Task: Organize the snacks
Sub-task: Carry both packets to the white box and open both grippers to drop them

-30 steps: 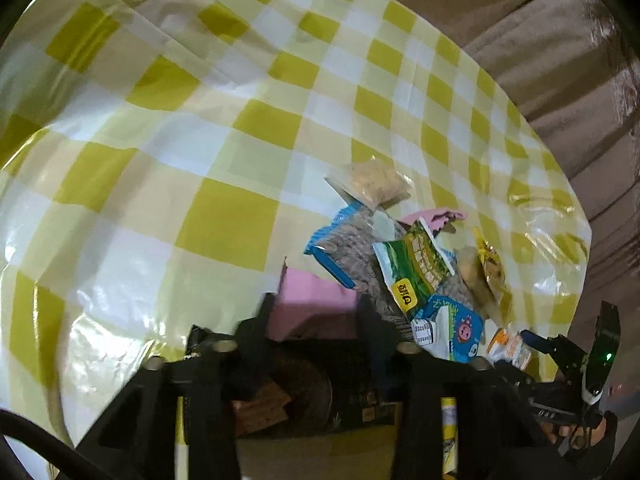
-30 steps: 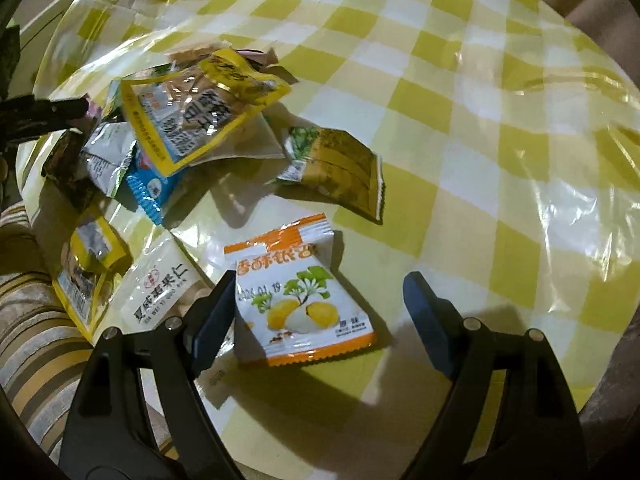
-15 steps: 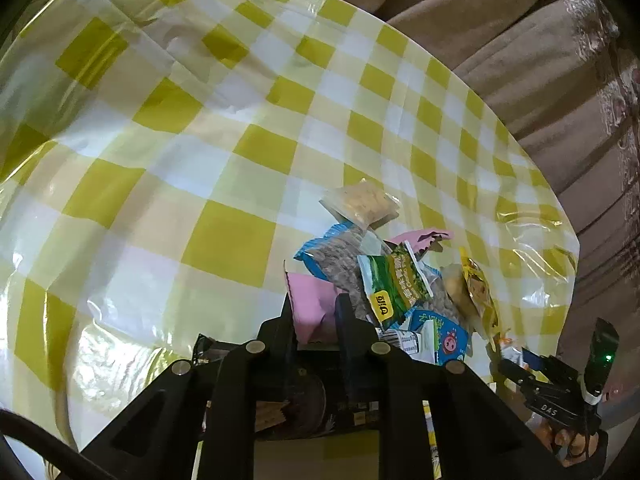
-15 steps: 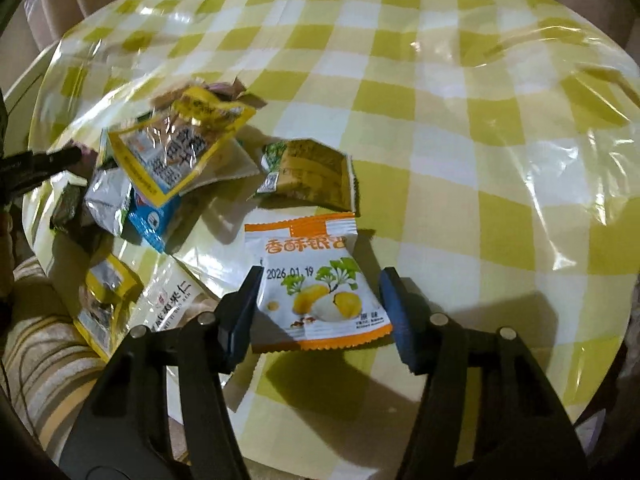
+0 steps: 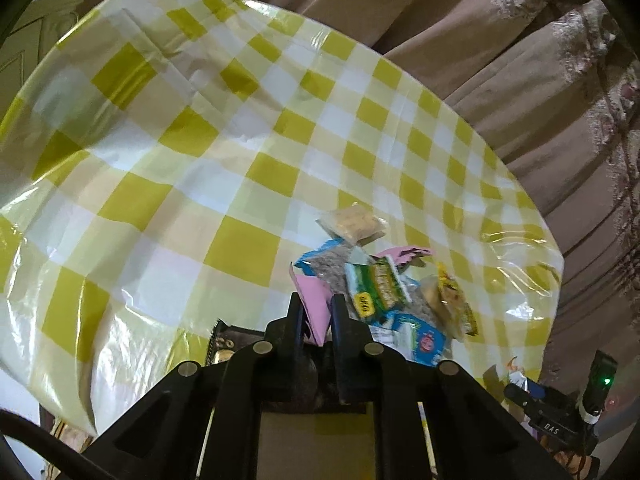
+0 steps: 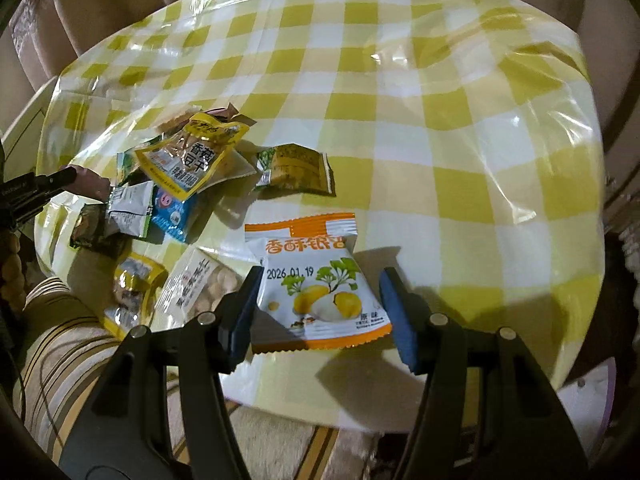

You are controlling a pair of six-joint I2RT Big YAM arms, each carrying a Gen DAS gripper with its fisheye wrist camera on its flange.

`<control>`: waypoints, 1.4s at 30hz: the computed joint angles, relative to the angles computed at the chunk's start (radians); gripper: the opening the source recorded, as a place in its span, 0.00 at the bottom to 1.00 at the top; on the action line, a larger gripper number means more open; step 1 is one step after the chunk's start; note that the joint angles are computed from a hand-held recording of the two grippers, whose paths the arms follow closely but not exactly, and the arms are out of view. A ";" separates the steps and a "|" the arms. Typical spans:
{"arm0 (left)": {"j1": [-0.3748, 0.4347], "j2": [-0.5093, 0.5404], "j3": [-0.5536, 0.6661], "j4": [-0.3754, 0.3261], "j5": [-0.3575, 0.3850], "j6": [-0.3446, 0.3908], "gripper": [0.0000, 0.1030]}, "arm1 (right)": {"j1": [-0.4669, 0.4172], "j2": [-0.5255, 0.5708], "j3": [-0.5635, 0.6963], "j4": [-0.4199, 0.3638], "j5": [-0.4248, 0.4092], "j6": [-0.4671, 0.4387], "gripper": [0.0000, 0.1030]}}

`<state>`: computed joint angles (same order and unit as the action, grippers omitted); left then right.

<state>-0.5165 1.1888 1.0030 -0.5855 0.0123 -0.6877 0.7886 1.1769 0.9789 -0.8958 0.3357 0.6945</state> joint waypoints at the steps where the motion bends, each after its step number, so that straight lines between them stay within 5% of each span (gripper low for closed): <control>1: -0.011 -0.014 -0.002 -0.001 -0.007 -0.002 0.13 | 0.007 -0.011 -0.007 -0.007 0.006 0.012 0.60; 17: -0.232 -0.049 0.045 -0.004 -0.019 -0.021 0.13 | 0.099 -0.299 -0.151 -0.236 0.103 0.274 0.60; 29: -0.451 0.142 0.230 -0.014 0.074 0.037 0.13 | 0.194 -0.497 -0.278 -0.441 0.110 0.533 0.60; 42: -0.591 0.373 0.459 -0.138 0.203 0.138 0.13 | 0.316 -0.652 -0.408 -0.576 0.035 0.782 0.61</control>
